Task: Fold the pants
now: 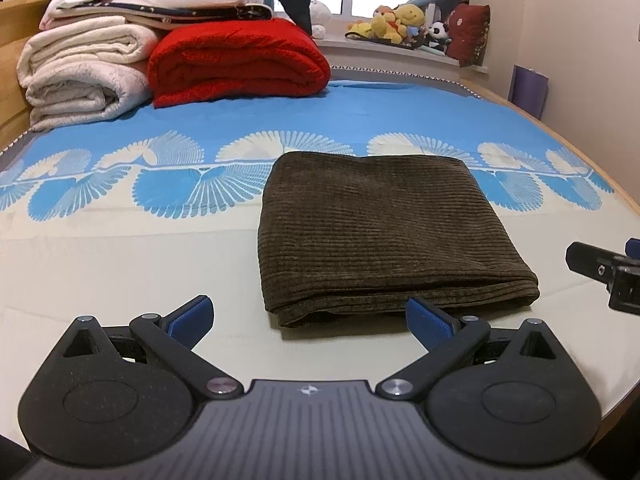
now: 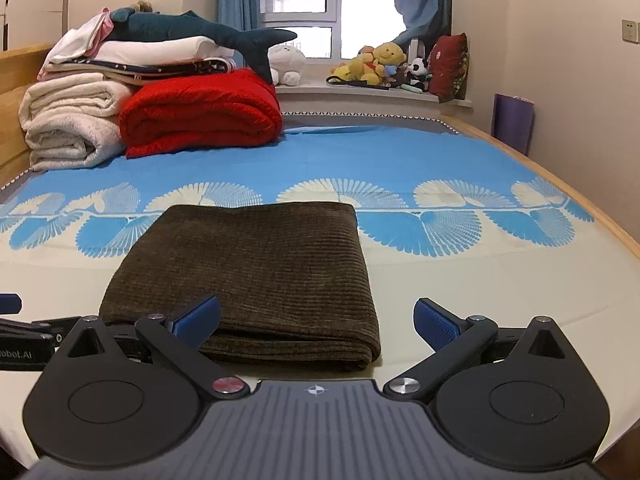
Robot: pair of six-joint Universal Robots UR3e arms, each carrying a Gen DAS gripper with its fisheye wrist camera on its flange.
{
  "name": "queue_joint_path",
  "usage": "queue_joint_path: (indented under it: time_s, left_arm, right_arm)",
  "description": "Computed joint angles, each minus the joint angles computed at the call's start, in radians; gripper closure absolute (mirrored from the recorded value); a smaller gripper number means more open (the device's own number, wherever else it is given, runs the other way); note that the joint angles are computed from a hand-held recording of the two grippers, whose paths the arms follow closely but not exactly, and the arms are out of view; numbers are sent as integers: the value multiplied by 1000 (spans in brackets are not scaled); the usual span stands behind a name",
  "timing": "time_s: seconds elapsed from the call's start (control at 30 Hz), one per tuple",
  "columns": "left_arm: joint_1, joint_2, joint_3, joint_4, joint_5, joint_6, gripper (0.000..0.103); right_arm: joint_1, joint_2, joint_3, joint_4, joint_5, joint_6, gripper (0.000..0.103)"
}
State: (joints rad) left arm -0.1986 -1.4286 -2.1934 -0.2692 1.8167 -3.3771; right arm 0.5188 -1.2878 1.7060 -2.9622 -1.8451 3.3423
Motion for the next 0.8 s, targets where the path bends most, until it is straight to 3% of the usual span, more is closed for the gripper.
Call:
queue_joint_path:
  time_s: [0.8]
  left_arm:
    - [-5, -26, 15, -10, 14, -12, 0]
  right_arm:
    - [-6, 12, -11, 20, 27, -22, 1]
